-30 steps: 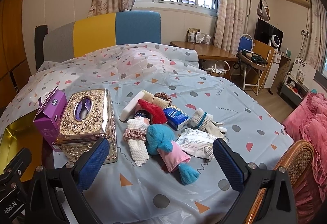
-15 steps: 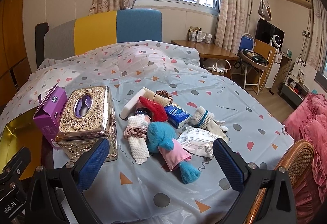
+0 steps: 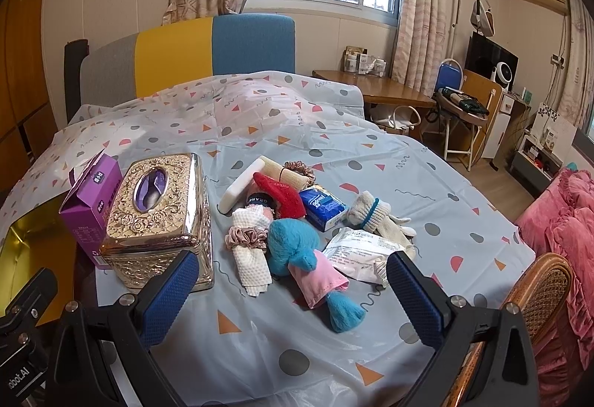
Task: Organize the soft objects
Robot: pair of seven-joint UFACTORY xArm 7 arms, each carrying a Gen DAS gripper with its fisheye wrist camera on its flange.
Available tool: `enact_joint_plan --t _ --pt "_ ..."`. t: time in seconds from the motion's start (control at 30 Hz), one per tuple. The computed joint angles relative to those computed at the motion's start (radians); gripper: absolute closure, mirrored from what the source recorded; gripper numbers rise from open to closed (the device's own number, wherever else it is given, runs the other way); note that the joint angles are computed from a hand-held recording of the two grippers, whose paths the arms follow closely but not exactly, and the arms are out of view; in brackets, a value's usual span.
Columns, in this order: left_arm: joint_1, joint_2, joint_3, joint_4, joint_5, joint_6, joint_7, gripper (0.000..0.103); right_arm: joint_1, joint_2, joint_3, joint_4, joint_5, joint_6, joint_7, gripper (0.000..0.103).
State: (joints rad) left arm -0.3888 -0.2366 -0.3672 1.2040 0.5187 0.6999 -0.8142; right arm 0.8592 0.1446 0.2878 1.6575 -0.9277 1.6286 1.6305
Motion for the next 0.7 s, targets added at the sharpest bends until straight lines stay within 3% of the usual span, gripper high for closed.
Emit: enact_joint_plan --t 0.23,0.43,0.53,0.7 --pt "-0.007 0.014 0.004 0.007 -0.012 0.002 0.015 0.000 -0.009 -0.013 -0.003 -0.016 0.010 -0.012 0.005 0.000" --pt "-0.037 0.033 0.035 0.005 -0.105 -0.027 0.103 0.000 -0.058 -0.080 0.008 -0.087 0.047 -0.041 0.041 0.000" --pt "-0.074 0.041 0.080 -0.012 -0.264 -0.077 0.247 0.000 -0.094 -0.131 0.019 -0.142 0.075 -0.056 0.064 0.000" --pt "-0.127 0.114 0.106 0.042 -0.503 -0.044 0.495 0.000 -0.185 -0.318 0.025 -0.321 0.157 -0.149 0.124 0.000"
